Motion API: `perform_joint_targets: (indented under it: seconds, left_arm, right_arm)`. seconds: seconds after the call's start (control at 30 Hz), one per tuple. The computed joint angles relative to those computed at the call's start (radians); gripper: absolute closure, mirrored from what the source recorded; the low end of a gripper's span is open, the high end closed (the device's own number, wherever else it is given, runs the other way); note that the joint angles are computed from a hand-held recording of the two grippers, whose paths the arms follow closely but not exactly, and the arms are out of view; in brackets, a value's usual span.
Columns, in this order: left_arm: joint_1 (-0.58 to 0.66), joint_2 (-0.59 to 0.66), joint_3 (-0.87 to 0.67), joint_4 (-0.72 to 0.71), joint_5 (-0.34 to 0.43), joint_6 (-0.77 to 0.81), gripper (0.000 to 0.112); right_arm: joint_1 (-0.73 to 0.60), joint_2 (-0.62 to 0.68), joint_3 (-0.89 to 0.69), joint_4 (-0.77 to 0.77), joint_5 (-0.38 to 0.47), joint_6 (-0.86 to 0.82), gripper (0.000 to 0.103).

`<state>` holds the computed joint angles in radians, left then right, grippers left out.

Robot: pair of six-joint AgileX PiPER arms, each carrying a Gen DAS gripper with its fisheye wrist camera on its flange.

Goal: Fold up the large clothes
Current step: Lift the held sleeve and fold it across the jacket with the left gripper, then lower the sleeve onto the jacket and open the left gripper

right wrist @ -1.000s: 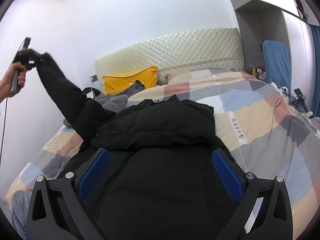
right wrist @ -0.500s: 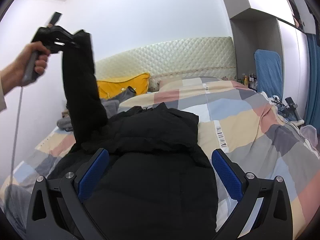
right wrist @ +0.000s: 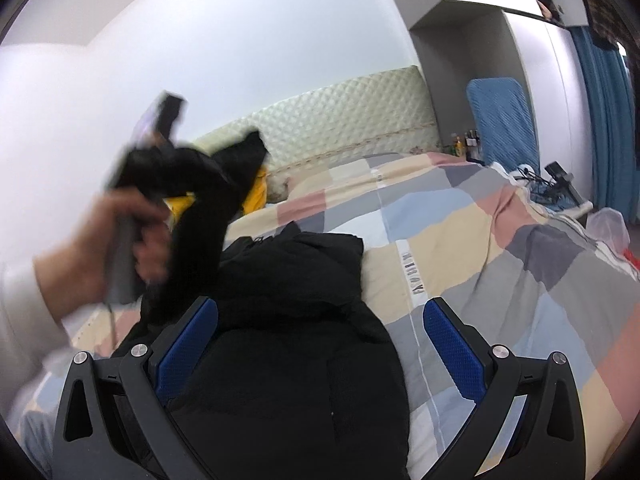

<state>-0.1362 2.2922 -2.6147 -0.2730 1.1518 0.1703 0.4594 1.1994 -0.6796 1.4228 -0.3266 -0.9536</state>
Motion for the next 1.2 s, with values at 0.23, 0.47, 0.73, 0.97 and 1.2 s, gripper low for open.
perform_joint_targets:
  seconds: [0.23,0.47,0.73,0.97,1.2]
  left_arm:
    - [-0.084,0.001,0.292,0.074,-0.209,-0.011,0.105]
    - [-0.136,0.209,0.057,0.198,-0.094,-0.050,0.105]
    - [-0.118,0.100,0.229,0.139,-0.206,0.006,0.103]
    - [-0.069,0.041,0.249,0.034,-0.139,0.101,0.068]
    - [0.014,-0.156,0.513,-0.113,-0.244,0.267,0.023]
  right_arm:
    - [-0.090,0.036,0.017,-0.193,0.083,0.218,0.000]
    - [-0.116,0.090,0.001,-0.307,0.112,0.326,0.000]
    - [-0.140,0.097,0.005,-0.312,0.118,0.348,0.000]
    - [-0.110,0.126,-0.029,-0.121,0.092,0.145,0.000]
    - [-0.081,0.166,-0.066,0.039,0.099,-0.040,0.000]
